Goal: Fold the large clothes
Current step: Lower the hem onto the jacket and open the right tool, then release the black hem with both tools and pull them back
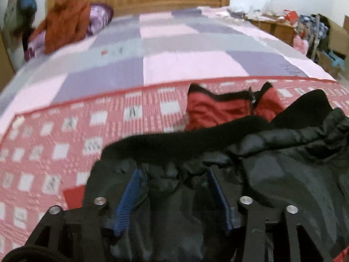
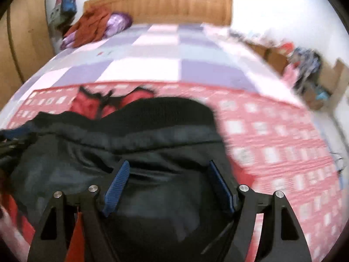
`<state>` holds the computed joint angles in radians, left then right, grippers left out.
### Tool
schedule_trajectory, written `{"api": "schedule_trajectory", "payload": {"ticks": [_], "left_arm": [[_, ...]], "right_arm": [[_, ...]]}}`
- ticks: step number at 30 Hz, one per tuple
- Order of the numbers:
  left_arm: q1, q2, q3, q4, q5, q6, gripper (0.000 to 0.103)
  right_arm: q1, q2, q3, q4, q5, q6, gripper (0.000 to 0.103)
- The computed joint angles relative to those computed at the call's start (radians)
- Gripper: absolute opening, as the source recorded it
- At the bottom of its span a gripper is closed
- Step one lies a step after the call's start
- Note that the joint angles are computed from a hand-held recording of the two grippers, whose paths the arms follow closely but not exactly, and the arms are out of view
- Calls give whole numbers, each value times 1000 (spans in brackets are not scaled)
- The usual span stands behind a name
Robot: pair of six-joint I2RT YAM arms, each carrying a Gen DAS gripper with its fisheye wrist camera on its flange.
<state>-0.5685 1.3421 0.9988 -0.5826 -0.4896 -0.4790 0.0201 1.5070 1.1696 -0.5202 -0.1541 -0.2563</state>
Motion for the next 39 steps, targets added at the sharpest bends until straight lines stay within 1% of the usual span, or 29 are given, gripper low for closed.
{"api": "schedule_trajectory", "payload": {"ticks": [1, 2, 3, 4, 5, 6, 9, 13, 15, 17, 18, 20, 21, 23, 25, 26, 27, 28, 29, 31, 33, 34, 35, 36, 37, 39], "left_arm": [[11, 24, 10, -9, -6, 0, 59], [44, 59, 23, -30, 16, -18, 62], [102, 67, 7, -10, 102, -31, 63], [159, 72, -14, 13, 177, -52, 62], [182, 70, -26, 23, 202, -62, 59], [192, 70, -28, 29, 213, -67, 59], [179, 58, -27, 17, 205, -70, 59], [161, -21, -20, -37, 188, -90, 58], [123, -76, -21, -92, 133, -105, 59], [65, -117, -22, -148, 80, -126, 59], [4, -135, -18, -197, 35, -161, 59], [-105, -152, -9, -266, -25, -242, 59], [-165, -150, 0, -301, -52, -302, 59], [-300, -123, 21, -347, -91, -425, 59], [-387, -54, 37, -370, -105, -489, 60], [-399, -32, 36, -379, -110, -496, 60], [-402, -24, 11, -372, -115, -498, 65], [-388, -57, -49, -333, -109, -491, 68], [-371, -90, -87, -309, -97, -483, 68], [-330, -179, -147, -295, -80, -443, 68], [-329, -198, -143, -352, -111, -430, 68], [-320, -234, -157, -377, -117, -421, 68], [-310, -259, -171, -382, -107, -416, 68], [-295, -290, -186, -389, -93, -401, 67], [-292, -301, -192, -399, -87, -392, 66], [-300, -278, -163, -438, -89, -408, 66]], "right_arm": [[-16, 20, 8, -12, 15, -15, 76], [-24, 63, 29, -41, 58, -32, 76], [-59, 120, 62, -81, 43, -20, 76], [-107, 173, 106, -112, -31, 8, 77], [-152, 214, 140, -140, -99, 40, 80], [-177, 242, 156, -148, -124, 61, 86], [-202, 259, 147, -124, -167, 68, 86], [-244, 241, 130, -130, -229, 86, 86], [-274, 204, 116, -142, -233, 81, 86], [-265, 103, 49, -123, -157, 65, 86], [-250, 27, -2, -100, -110, 32, 86], [-218, -98, -92, -80, -95, -35, 86], [-183, -169, -134, -89, -90, -65, 86], [-102, -272, -190, -115, -76, -73, 86], [2, -360, -241, -135, -57, -45, 86], [60, -383, -262, -146, -43, -38, 86], [107, -394, -281, -150, -21, -39, 86], [146, -393, -307, -138, 34, -43, 86], [136, -390, -328, -122, 53, -53, 86], [11, -364, -346, -92, 19, -94, 86], [-149, -341, -340, -69, -37, -165, 86], [-204, -318, -331, -57, -25, -191, 86], [-278, -268, -294, -80, -61, -216, 86], [-354, -206, -240, -132, -117, -240, 86], [-396, -173, -206, -168, -146, -262, 86], [-410, -204, -216, -162, -136, -311, 86]]}}
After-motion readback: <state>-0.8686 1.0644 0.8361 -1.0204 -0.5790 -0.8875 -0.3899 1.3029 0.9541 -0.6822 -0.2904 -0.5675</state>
